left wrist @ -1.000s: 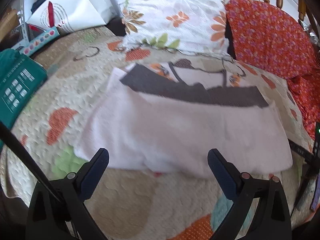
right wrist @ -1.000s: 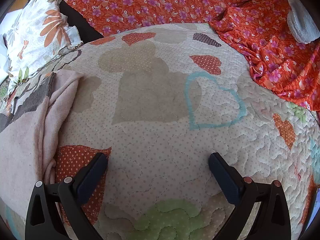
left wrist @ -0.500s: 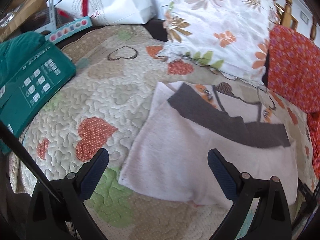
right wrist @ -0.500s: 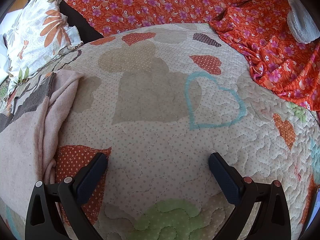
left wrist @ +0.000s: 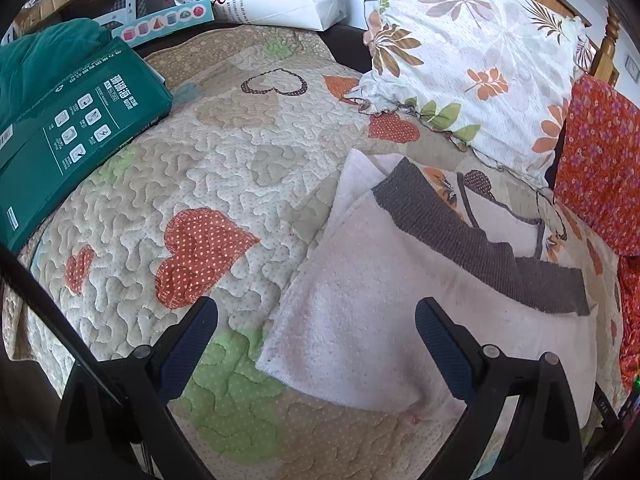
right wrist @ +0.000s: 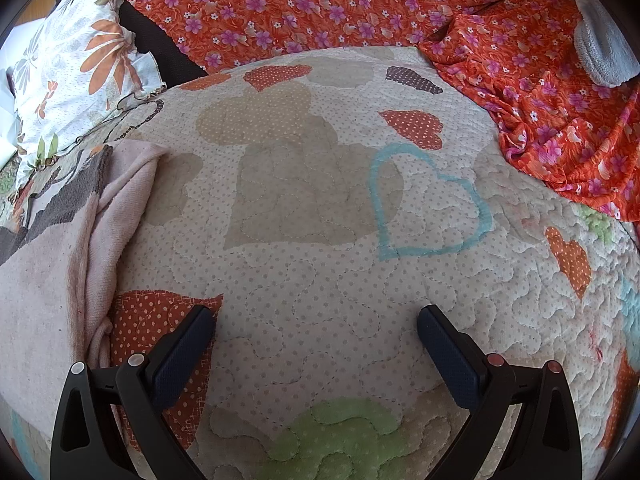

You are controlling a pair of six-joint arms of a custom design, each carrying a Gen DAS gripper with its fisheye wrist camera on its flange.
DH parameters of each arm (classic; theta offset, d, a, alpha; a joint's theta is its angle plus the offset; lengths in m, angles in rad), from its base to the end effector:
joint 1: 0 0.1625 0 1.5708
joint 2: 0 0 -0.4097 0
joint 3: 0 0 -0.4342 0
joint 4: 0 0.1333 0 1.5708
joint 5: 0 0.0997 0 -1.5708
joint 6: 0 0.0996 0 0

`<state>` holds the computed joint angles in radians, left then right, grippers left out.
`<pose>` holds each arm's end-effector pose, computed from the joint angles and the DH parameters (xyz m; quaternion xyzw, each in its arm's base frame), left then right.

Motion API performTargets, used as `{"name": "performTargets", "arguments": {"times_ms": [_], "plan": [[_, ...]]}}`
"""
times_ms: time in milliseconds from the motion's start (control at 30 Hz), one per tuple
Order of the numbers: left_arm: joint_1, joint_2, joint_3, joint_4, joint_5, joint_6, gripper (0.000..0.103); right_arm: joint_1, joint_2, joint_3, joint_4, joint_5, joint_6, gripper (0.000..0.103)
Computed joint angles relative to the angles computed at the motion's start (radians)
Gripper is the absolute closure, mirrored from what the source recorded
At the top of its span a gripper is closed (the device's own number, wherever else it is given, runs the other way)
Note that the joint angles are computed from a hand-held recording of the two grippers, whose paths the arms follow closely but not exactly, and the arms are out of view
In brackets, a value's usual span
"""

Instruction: Fold small clothes

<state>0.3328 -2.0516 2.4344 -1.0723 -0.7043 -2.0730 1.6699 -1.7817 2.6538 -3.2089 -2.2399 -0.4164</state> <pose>-0.1462 -0.2719 0.2456 -0.1692 0.8230 -0.4111 0.3536 0.1028 -0.3109 0.2435 0.1047 -0.8785 0.3004 0.3565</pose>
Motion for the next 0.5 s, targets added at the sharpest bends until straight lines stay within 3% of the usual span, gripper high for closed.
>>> {"name": "performTargets", "arguments": {"times_ms": [200,333,500], "plan": [[0.018,0.019,-0.005,-0.017,0.005,0.024,0.004,0.0,0.0,0.0,0.0,0.0,0.001,0.0],[0.017,0.03,-0.022,0.035,0.018,-0.012,0.004,0.0,-0.001,0.0,0.0,0.0,0.0,0.0],[0.026,-0.028,-0.017,0.076,0.003,-0.041,0.004,0.0,-0.001,0.0,0.0,0.0,0.0,0.0]]}}
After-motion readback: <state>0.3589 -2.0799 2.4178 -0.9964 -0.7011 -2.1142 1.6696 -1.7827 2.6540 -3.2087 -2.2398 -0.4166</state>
